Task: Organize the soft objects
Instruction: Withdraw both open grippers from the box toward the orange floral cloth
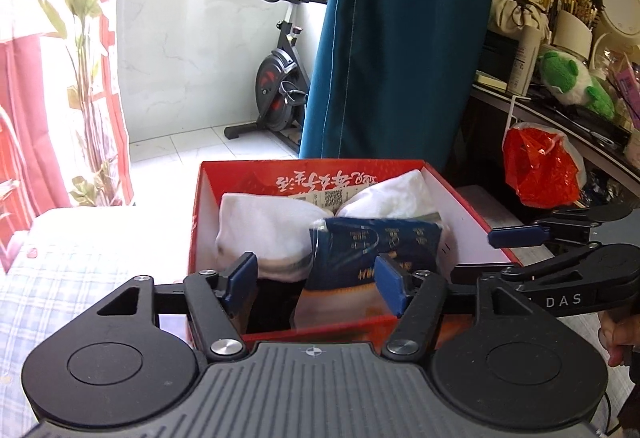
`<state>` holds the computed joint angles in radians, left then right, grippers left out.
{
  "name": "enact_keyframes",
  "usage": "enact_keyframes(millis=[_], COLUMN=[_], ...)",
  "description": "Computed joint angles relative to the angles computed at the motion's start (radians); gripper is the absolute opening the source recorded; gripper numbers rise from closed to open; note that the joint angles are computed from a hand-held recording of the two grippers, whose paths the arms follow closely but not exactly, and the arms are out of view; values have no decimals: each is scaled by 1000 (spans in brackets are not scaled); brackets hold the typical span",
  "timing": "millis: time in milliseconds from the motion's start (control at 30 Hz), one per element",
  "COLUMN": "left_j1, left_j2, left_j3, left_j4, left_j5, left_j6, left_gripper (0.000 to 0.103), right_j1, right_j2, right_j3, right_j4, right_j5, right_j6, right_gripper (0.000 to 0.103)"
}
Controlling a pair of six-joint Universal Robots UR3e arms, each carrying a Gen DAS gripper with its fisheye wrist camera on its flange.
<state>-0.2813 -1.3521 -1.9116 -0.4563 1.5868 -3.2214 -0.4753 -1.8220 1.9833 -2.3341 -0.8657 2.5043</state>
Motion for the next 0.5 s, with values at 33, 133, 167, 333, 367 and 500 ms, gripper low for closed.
enact_keyframes(millis=[33, 133, 167, 333, 367, 500], left_j1=[-6, -39, -48, -99, -113, -157], left_j2=[22, 80, 100, 180, 191, 238], left_j3=[-13, -52, -67, -125, -132, -171], left_j4=[-9, -11, -12, -33, -42, -56], left_j5=[12, 70, 83, 149, 167, 220], left_j6=[1, -3, -7, -24, -29, -46], left_gripper=[71, 84, 90, 101, 103, 103], right_j1=[-9, -49, -64, -162, -188, -295], right_j2=[-34, -150, -190, -395, -443, -615], right_j3=[25, 109, 136, 224, 239, 256], right_j4=[8, 34, 45, 211, 260, 497], right_j5=[0, 23, 34, 105, 122, 182], right_j6=[3, -6, -13, -92, -121, -249], right_gripper=[76, 91, 92, 102, 102, 102])
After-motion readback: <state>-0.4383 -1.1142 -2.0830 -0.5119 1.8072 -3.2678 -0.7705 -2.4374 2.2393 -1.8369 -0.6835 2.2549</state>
